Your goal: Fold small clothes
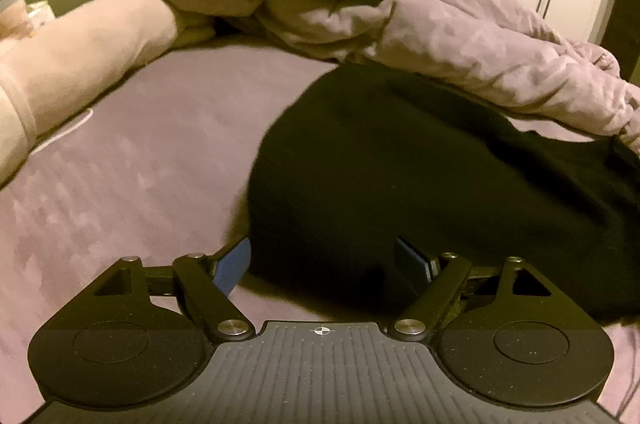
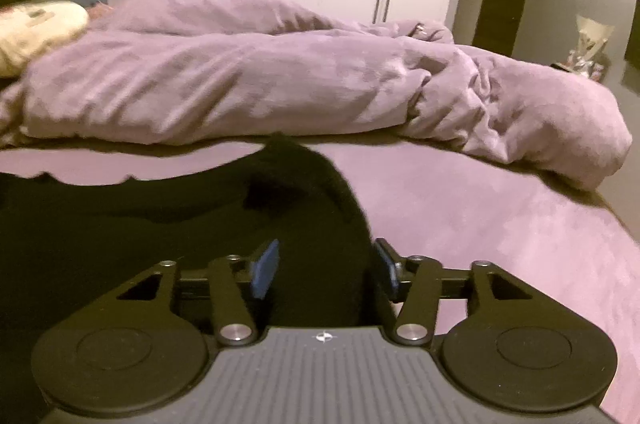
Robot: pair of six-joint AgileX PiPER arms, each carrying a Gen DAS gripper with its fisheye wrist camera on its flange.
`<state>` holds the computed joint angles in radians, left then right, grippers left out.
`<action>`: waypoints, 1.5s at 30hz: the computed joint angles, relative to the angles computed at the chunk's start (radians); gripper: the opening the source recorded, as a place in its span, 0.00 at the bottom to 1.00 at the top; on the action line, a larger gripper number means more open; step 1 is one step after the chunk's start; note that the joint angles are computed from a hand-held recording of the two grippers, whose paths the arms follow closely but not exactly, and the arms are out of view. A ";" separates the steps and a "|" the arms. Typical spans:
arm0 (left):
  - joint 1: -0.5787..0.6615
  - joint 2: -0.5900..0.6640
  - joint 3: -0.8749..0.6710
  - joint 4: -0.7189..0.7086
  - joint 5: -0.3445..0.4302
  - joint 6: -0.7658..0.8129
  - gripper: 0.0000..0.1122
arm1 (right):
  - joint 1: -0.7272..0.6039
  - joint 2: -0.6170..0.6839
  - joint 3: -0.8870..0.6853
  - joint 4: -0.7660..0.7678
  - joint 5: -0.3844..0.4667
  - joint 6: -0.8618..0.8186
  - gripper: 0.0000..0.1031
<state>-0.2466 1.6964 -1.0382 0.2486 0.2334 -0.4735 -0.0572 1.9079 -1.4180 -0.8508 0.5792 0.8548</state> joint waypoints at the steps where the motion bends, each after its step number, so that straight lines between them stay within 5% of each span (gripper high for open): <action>1: -0.001 0.002 0.002 -0.006 0.001 0.004 0.75 | -0.007 0.036 -0.045 0.036 0.016 -0.045 0.55; 4: -0.005 0.002 0.011 0.008 0.004 0.001 0.75 | -0.015 0.133 -0.163 0.120 0.067 -0.160 0.55; 7: -0.004 -0.002 0.019 0.028 0.006 -0.011 0.75 | -0.014 0.184 -0.229 0.181 0.082 -0.252 0.27; 11: 0.005 -0.006 0.024 0.043 0.001 -0.043 0.75 | 0.019 0.203 -0.227 -0.031 0.113 -0.062 0.18; 13: 0.002 -0.005 0.024 0.104 0.005 -0.105 0.75 | 0.042 0.233 -0.249 -0.164 0.193 0.100 0.20; 14: 0.003 -0.006 0.022 0.102 0.011 -0.107 0.75 | 0.052 0.250 -0.265 -0.203 0.224 0.130 0.34; 16: 0.013 -0.013 0.026 0.046 0.010 -0.066 0.76 | 0.066 0.241 -0.266 -0.212 0.247 0.156 0.47; 20: 0.029 -0.016 0.031 -0.057 0.008 0.023 0.79 | 0.130 0.075 -0.067 -0.261 0.127 0.317 0.47; 24: 0.018 -0.009 0.021 -0.041 0.044 -0.008 0.79 | 0.204 -0.097 0.143 -0.158 -0.119 0.260 0.46; 27: 0.009 -0.005 0.009 -0.042 0.078 -0.007 0.79 | 0.268 -0.101 0.163 -0.013 -0.191 0.081 0.31; 29: 0.006 -0.006 0.005 -0.042 0.101 -0.009 0.80 | 0.309 -0.042 0.095 0.073 -0.125 -0.033 0.10; 30: 0.006 -0.009 0.006 -0.052 0.108 0.000 0.80 | 0.322 -0.003 0.049 0.094 -0.075 -0.052 0.08; 32: 0.007 -0.010 0.005 -0.060 0.119 0.013 0.80 | 0.315 0.060 -0.026 0.184 -0.031 -0.112 0.07; 45: 0.029 0.000 0.007 -0.227 0.131 0.168 0.83 | 0.309 0.468 -0.581 0.124 0.295 -0.184 0.00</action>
